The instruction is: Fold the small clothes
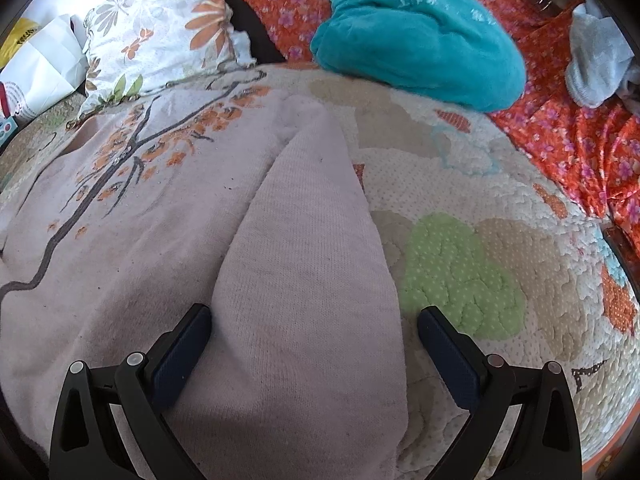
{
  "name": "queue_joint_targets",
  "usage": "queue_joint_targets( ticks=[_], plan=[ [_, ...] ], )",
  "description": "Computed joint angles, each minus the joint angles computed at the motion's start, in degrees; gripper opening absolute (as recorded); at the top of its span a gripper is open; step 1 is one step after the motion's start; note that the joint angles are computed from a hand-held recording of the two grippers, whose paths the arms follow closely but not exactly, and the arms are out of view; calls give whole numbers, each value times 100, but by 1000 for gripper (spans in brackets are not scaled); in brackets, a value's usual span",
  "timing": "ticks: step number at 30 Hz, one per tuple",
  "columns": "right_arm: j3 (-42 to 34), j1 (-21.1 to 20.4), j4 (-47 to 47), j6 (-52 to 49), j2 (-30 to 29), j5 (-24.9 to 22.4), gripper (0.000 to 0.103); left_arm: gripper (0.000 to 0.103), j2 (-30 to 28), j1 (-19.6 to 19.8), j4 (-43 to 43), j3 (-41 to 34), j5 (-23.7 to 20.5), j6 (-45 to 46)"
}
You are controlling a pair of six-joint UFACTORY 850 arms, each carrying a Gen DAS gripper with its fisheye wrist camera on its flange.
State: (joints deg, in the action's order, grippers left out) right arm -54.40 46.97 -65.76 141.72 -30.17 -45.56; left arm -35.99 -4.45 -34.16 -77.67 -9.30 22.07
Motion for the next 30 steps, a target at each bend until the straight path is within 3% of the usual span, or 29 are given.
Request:
queue_joint_targets(
  ticks=[2,3,6,8,10,13,16,18,19,21,22,23,24,27,30],
  plan=[
    [157,-44,68,-25,295,246,98,7,241,66,-1132,206,-247,1199],
    [265,20,-105,229,440,156,98,13,422,87,-1642,360,-436,1799],
    [498,95,-470,564,902,-382,99,39,730,81,-3235,729,-709,3598],
    [521,-272,-555,207,1122,-373,101,43,882,21,-4315,969,-865,4797],
    [407,-941,-613,-376,1145,163,101,47,976,-105,-5142,1209,-1020,5747],
    [-147,-1820,-394,-1508,611,691,101,47,997,-257,-5162,1382,-1322,5842],
    [-701,-2439,12,-2402,9,1325,99,47,878,-450,-4865,1386,-1383,5607],
    [-760,-2668,-171,-2220,-116,1910,95,47,776,-533,-4543,1356,-1378,5366],
    [-744,-2679,-506,-1770,-86,1951,88,47,726,-533,-4476,1353,-1405,5370],
    [-656,-2748,-1055,-1215,9,2313,59,47,667,-565,-4489,1382,-1285,5506],
    [-633,-2835,-1105,-1298,86,2643,21,47,635,-537,-4464,1375,-1280,5526],
    [-636,-2906,-915,-1539,125,2823,6,47,599,-535,-4447,1344,-1259,5509],
    [-686,-2923,-486,-1981,150,2815,6,47,563,-510,-4401,1306,-1286,5454],
    [-971,-2962,419,-3188,189,2082,5,47,497,-448,-4302,1205,-1391,5241],
    [-1491,-2981,646,-3722,47,1065,0,47,492,-406,-4259,1189,-1390,5192]
  ],
)
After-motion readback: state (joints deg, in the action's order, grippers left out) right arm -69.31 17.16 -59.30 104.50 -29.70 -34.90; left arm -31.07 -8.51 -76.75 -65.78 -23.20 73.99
